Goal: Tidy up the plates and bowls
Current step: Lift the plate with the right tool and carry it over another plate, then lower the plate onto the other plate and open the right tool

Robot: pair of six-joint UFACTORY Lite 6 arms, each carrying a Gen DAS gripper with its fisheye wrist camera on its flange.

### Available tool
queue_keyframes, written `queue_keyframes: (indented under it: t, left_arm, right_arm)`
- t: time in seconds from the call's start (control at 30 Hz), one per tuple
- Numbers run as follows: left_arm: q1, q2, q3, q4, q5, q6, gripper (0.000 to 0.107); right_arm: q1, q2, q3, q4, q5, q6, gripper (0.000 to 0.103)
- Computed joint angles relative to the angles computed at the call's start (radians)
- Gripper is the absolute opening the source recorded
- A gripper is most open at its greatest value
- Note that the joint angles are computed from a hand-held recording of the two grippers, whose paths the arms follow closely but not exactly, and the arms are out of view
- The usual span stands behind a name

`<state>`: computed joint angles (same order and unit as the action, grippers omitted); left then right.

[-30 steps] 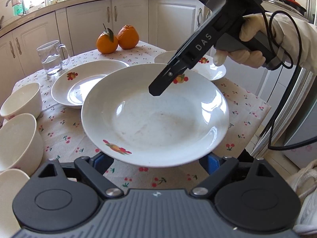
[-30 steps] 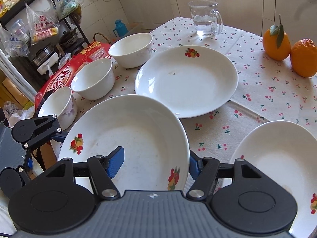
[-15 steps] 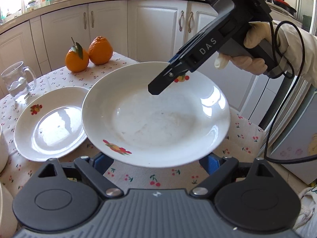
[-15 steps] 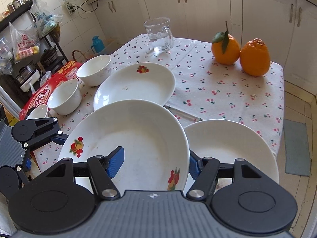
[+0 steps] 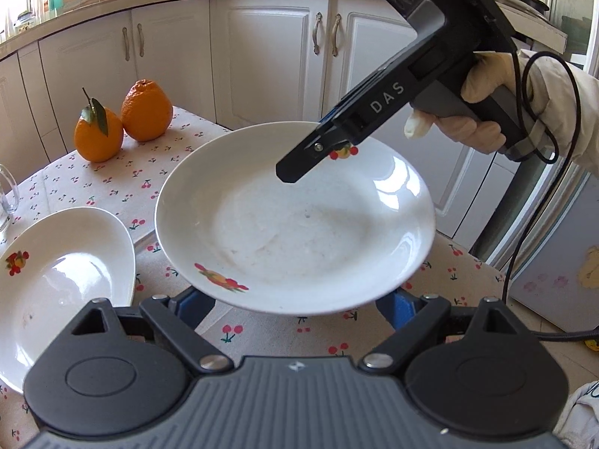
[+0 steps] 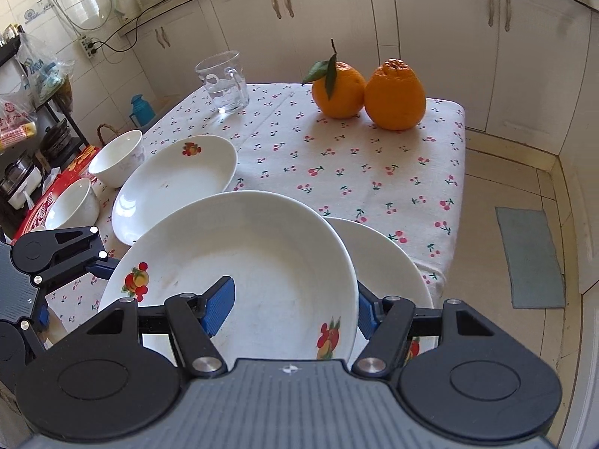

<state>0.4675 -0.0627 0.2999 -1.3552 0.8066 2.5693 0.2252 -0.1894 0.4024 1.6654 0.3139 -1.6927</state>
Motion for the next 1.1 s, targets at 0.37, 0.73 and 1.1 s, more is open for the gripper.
queue_keyframes:
  t: [0.37,0.73,1.1]
  left_arm:
    - [-0.09,0.043,0.019,-0.064,-0.051,0.01,0.092]
    - [-0.123,0.065,0.037,-0.093,-0.07,0.023,0.092]
    - [-0.148,0.091,0.044,-0.143,-0.078,0.054,0.092]
  right_arm:
    - [-0.111,0.018,-0.05,0.117,0.073,-0.174,0.071]
    - [-0.172,0.058,-0.069,0.176,0.11,-0.265,0.071]
    - [-0.223,0.01,-0.126,0.16,0.118,-0.264,0.071]
